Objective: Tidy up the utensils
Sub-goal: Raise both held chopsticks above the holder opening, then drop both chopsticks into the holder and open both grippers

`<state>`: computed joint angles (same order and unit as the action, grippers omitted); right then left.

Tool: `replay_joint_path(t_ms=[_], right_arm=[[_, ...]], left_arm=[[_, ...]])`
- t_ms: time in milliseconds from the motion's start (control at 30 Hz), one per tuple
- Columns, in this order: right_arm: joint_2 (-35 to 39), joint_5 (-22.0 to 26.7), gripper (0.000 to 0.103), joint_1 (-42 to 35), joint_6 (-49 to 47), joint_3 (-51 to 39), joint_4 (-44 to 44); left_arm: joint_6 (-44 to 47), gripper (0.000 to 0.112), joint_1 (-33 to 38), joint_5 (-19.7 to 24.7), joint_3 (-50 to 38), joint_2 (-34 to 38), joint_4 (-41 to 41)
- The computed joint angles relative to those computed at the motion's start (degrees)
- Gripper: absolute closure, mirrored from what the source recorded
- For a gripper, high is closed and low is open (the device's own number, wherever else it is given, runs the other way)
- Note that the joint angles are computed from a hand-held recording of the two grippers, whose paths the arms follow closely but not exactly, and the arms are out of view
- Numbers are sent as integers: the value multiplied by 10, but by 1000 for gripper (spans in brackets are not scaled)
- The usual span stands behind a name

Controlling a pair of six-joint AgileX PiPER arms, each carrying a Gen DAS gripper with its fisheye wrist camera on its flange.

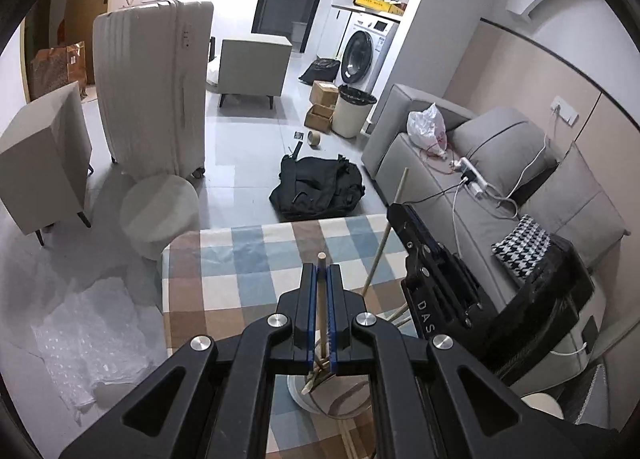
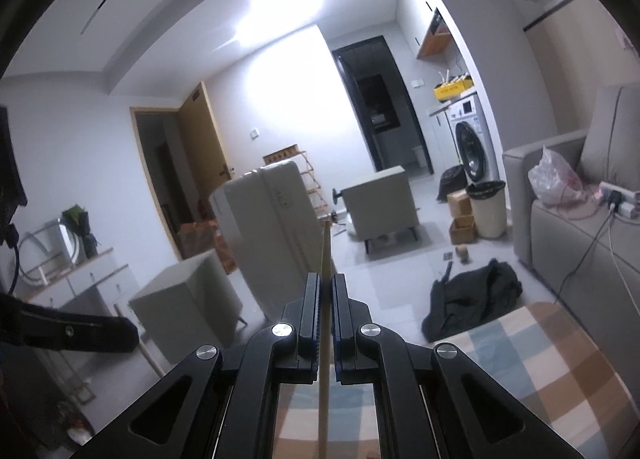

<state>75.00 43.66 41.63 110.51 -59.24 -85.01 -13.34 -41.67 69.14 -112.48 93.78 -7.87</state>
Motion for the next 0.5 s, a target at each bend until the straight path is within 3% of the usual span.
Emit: replay_joint_path(t_ms=[267,500], right_arm=[[-22,11,99,28,-20,44,5],[-61,3,99,57,-113,77,73]], left_arm=[[2,112,-2,-3,26,-5,-3],[2,112,-27,0,48,-8,16]])
